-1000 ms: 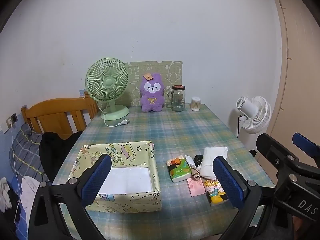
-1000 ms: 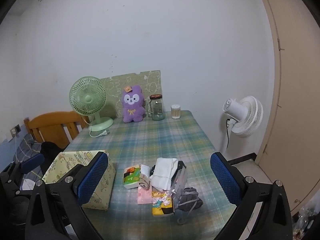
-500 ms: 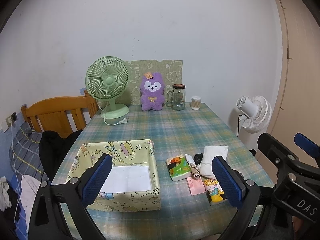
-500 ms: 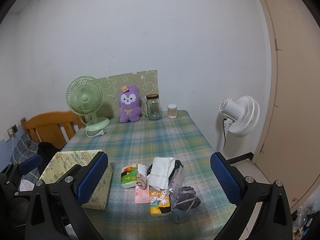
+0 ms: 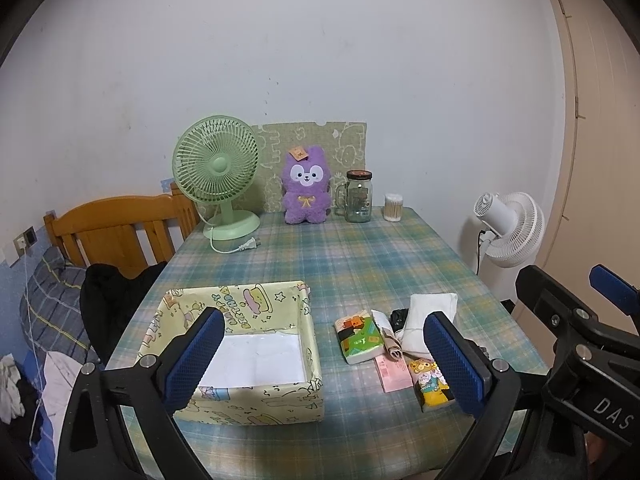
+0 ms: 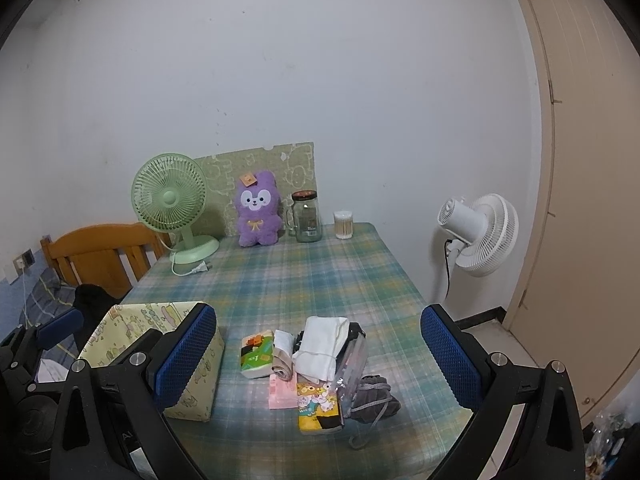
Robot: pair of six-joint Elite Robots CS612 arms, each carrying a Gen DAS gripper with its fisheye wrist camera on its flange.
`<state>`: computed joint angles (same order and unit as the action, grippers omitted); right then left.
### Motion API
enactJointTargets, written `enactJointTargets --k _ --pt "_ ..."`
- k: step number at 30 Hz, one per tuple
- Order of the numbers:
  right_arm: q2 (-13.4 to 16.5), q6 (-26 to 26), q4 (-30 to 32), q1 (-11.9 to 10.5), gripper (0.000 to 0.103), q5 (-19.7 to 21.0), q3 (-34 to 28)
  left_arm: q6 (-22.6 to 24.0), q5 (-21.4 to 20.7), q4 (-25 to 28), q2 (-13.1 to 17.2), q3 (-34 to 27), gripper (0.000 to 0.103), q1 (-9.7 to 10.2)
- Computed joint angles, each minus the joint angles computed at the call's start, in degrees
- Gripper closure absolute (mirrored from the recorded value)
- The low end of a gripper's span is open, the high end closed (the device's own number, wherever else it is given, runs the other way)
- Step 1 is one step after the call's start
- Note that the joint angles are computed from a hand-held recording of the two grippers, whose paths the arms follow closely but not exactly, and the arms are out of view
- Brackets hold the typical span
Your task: Organize soft objects
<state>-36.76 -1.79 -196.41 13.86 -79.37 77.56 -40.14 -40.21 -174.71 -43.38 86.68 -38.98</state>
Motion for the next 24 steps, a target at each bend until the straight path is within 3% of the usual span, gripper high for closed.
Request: enactJointTargets --k 24 --pt "0.2 -0.3 0.4 0.1 0.0 0.1 -0.6 1.5 0.7 -2.7 0.7 0.2 0.002 0.15"
